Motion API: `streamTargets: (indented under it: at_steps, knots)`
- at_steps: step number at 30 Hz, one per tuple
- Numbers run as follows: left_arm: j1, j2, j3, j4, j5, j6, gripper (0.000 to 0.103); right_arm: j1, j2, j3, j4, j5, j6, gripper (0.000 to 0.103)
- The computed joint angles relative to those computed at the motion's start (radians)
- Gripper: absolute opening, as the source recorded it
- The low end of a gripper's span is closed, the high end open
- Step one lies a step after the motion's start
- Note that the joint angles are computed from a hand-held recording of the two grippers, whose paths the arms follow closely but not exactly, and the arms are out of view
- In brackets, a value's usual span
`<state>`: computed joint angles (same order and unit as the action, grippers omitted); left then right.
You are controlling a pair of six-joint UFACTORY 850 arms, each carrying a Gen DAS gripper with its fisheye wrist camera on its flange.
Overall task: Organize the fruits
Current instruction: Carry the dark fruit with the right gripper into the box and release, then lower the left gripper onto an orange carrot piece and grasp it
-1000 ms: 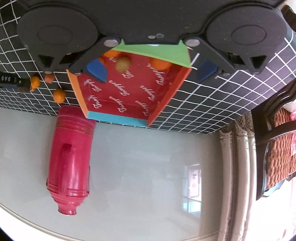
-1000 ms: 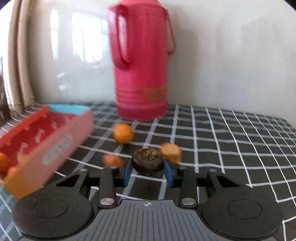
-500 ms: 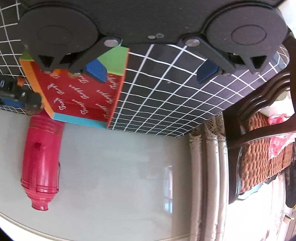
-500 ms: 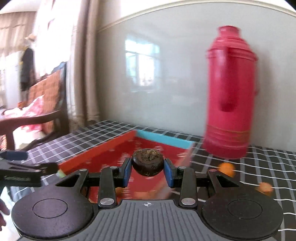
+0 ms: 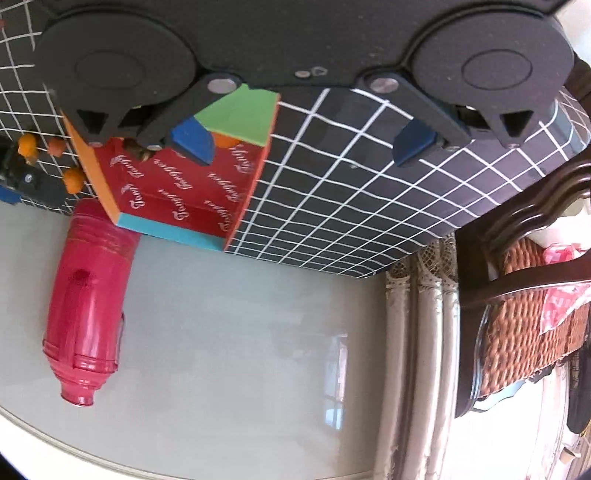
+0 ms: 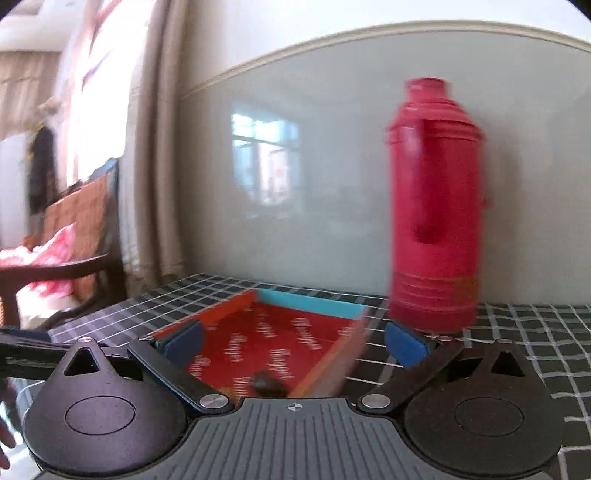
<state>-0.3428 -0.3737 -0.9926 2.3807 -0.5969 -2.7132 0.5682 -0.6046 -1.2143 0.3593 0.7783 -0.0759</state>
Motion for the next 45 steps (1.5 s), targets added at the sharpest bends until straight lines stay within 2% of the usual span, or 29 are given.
streamTargets:
  at_steps: [6,13,18,21,31,38,45]
  knots:
    - [-0.041,-0.019,-0.023,-0.022,-0.008,0.076,0.097,-0.048,0.045,0.057,0.077,-0.017,0.035,0.103]
    - [-0.083,-0.045,-0.056,-0.027,-0.012,0.124,0.097,-0.090,0.111,0.160,0.148,0.066,0.061,0.103]
    - [-0.116,-0.057,-0.073,-0.013,-0.033,0.087,0.097,-0.125,0.148,0.212,0.168,0.070,0.101,0.103]
    - [-0.134,-0.066,-0.087,0.030,-0.031,0.038,0.097,-0.140,0.164,0.234,0.177,0.071,0.113,0.103]
    - [-0.215,-0.156,-0.201,0.204,0.021,0.027,0.092,-0.185,0.199,0.289,0.195,0.077,0.110,0.103]
    - [-0.222,-0.259,-0.327,0.224,0.116,0.053,0.077,-0.234,0.191,0.283,0.230,0.042,0.102,0.103]
    - [-0.217,-0.367,-0.498,0.082,0.289,0.212,0.062,-0.264,0.161,0.239,0.225,-0.018,0.077,0.103]
